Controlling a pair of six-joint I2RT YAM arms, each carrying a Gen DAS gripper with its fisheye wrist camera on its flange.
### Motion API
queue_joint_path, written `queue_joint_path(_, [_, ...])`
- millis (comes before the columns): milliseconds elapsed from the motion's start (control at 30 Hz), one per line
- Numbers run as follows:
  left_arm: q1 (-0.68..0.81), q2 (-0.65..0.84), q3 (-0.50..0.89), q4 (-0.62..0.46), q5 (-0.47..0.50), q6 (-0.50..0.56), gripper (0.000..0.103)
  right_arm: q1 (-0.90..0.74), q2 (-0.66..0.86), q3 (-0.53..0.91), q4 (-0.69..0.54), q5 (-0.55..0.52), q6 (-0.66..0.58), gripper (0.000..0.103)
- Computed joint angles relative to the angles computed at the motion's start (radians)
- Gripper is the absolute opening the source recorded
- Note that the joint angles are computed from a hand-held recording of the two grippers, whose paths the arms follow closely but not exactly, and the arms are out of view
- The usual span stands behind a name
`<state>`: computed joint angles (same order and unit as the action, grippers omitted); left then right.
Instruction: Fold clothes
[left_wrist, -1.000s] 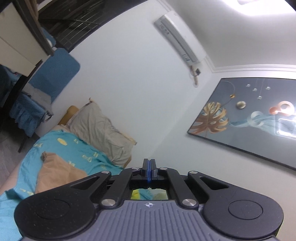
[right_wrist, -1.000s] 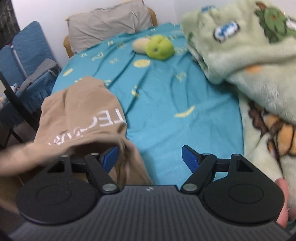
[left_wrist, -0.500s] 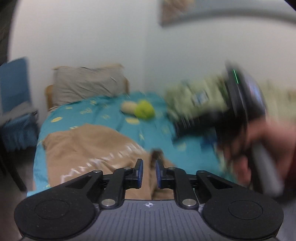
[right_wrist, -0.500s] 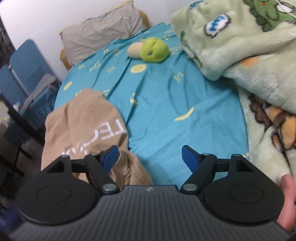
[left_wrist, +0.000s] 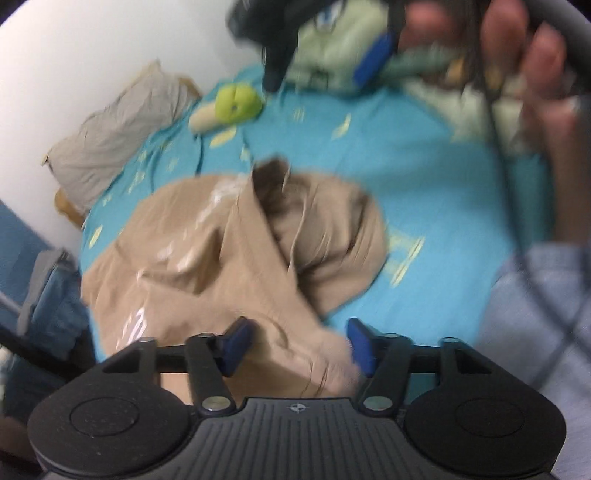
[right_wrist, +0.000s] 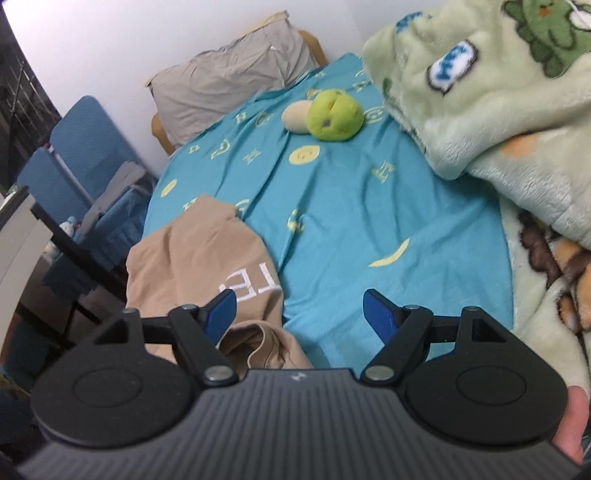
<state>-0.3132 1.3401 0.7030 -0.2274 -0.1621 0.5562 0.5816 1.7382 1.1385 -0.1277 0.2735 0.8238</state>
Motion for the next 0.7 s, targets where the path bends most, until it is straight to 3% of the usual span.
queue_joint_path(67, [0.037,-0.012,0.002,-0.007,0.033,-0.030,0.015,0.001,0.014,0.008,0.000,-0.011,0.004,0.077])
queue_joint_path(100, [0.067,-0.029,0.003,-0.007,0.067,-0.051,0.013,0.000,0.019,0.011,0.002,-0.020,0.007,0.077])
queue_joint_path(233, [0.253,-0.173,-0.016,0.029,0.263,-0.233,0.011,-0.009,0.041,0.011,0.010,-0.075,0.026,0.077])
queue_joint_path(433, [0.568,-0.301,-0.044,0.123,0.666,-0.482,0.010,0.012,0.111,0.069,0.000,-0.159,-0.029,0.077])
queue_joint_path(500, [0.603,-0.297,-0.023,0.138,0.721,-0.539,0.010,0.026,0.144,0.103,-0.010,-0.181,-0.067,0.077])
queue_joint_path(700, [0.598,-0.315,-0.022,0.149,0.672,-0.593,0.011,0.071,0.181,0.149,-0.026,-0.173,-0.180,0.077])
